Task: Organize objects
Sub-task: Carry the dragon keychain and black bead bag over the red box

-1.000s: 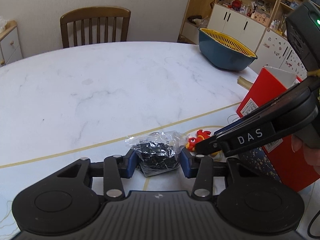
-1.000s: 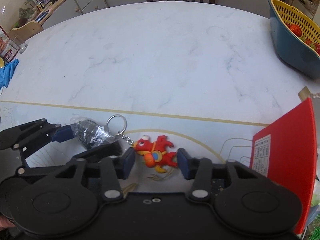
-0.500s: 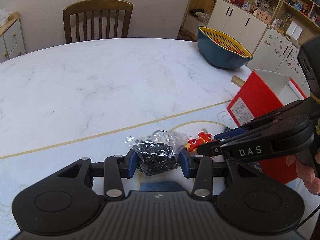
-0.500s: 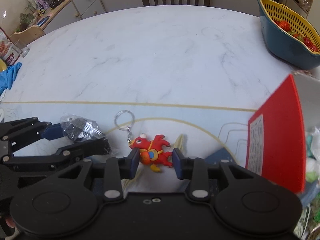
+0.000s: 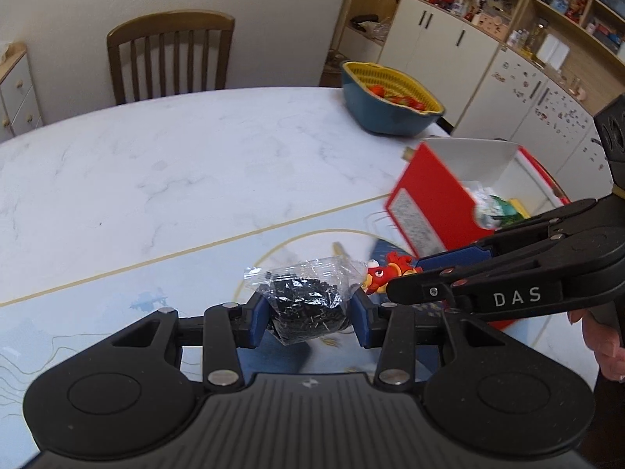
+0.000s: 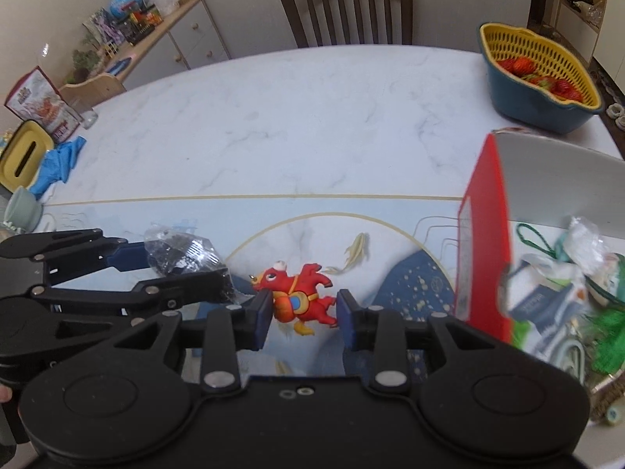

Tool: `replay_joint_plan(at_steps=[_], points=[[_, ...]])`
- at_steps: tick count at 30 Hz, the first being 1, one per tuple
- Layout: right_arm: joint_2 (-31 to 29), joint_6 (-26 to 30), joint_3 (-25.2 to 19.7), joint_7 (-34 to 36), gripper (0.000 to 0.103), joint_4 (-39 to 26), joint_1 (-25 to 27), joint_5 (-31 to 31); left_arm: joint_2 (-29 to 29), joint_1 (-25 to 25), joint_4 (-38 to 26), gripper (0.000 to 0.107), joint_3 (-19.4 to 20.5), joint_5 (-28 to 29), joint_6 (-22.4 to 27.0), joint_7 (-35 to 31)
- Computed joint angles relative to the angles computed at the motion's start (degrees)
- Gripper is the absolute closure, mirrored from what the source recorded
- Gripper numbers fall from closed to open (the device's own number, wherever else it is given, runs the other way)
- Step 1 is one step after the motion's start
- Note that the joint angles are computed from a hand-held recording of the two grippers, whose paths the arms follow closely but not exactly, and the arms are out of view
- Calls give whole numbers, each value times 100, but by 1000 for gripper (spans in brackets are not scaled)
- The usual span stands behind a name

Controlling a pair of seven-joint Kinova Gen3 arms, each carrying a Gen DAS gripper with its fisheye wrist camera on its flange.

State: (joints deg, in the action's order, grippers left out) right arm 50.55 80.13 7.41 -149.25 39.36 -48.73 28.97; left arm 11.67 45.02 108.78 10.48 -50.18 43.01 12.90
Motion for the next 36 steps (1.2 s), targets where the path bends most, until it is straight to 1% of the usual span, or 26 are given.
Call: replay_joint_plan(at_steps=[4, 10, 16, 19, 24, 29, 36], points=[[-233, -12, 57, -176, 69, 316, -244, 181, -27, 117, -227, 65, 123, 84, 247, -183], [-709, -90, -6, -552, 69, 978, -532, 491, 22, 294, -670, 65, 251, 279, 651, -554], [-1240, -119, -168, -898, 69, 1694, -787, 875, 304, 555, -1403, 65, 249, 479, 1200, -1005], [-1499, -105, -269, -1049, 69, 2017, -866, 1073, 433, 658, -1714, 65, 181, 577, 1250, -1130], [-1946, -54, -501, -1256, 69, 2576, -889, 1311, 805, 913, -2449, 65, 30, 649, 1574, -1505], [-2401, 7, -758, -1426, 69, 3139, -812, 1484, 1274, 1139, -3282, 65, -185, 805, 1857, -1995], [-3032, 51, -1125, -1702, 69, 3888, -588, 1722, 1942, 1357, -4399, 65, -574, 1090, 2114, -2595]])
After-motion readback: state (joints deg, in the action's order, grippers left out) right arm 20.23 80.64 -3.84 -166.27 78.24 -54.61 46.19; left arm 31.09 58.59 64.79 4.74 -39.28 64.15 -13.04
